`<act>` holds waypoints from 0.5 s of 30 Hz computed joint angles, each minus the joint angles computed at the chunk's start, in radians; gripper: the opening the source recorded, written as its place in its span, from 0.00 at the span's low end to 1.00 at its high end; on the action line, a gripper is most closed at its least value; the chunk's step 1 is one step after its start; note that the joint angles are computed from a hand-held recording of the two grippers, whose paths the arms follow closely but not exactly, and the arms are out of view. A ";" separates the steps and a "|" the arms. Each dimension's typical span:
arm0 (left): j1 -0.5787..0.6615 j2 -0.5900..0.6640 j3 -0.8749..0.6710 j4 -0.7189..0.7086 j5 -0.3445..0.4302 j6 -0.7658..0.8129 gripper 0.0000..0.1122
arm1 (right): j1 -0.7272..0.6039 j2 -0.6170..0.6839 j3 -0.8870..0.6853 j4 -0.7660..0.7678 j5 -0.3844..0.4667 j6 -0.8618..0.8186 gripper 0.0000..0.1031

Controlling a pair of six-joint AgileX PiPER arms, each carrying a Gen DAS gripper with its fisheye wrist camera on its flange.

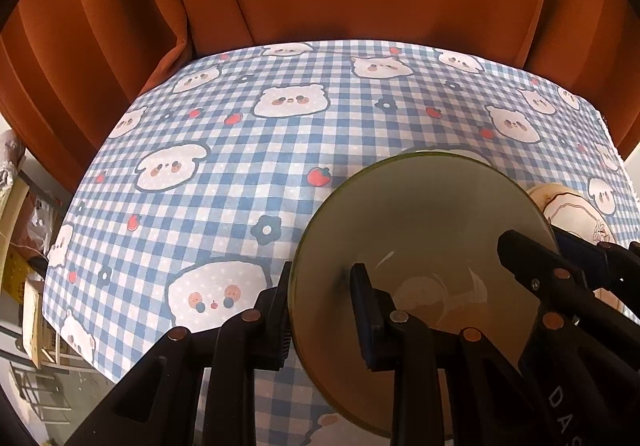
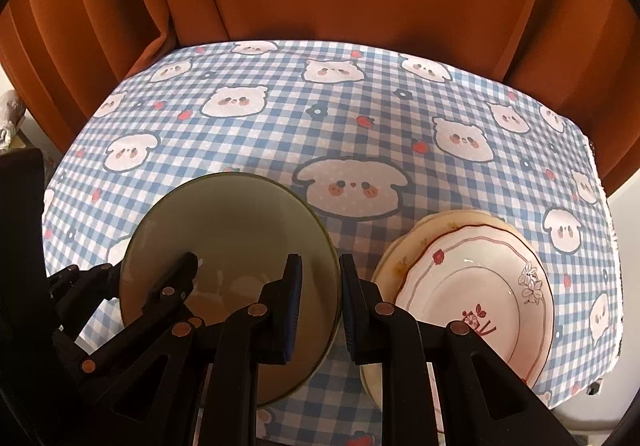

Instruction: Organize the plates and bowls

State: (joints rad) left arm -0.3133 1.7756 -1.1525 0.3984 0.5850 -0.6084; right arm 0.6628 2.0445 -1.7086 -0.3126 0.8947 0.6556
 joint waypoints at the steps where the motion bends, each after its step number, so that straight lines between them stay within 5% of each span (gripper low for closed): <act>1: -0.002 -0.001 0.002 0.011 -0.002 -0.014 0.22 | -0.001 -0.002 0.007 0.000 -0.005 0.001 0.21; 6: -0.018 0.001 0.009 0.064 0.000 -0.076 0.23 | -0.010 -0.019 0.047 0.011 -0.041 0.002 0.21; 15: -0.016 -0.002 0.005 -0.027 0.028 0.002 0.47 | -0.047 -0.057 0.117 0.144 -0.096 -0.075 0.22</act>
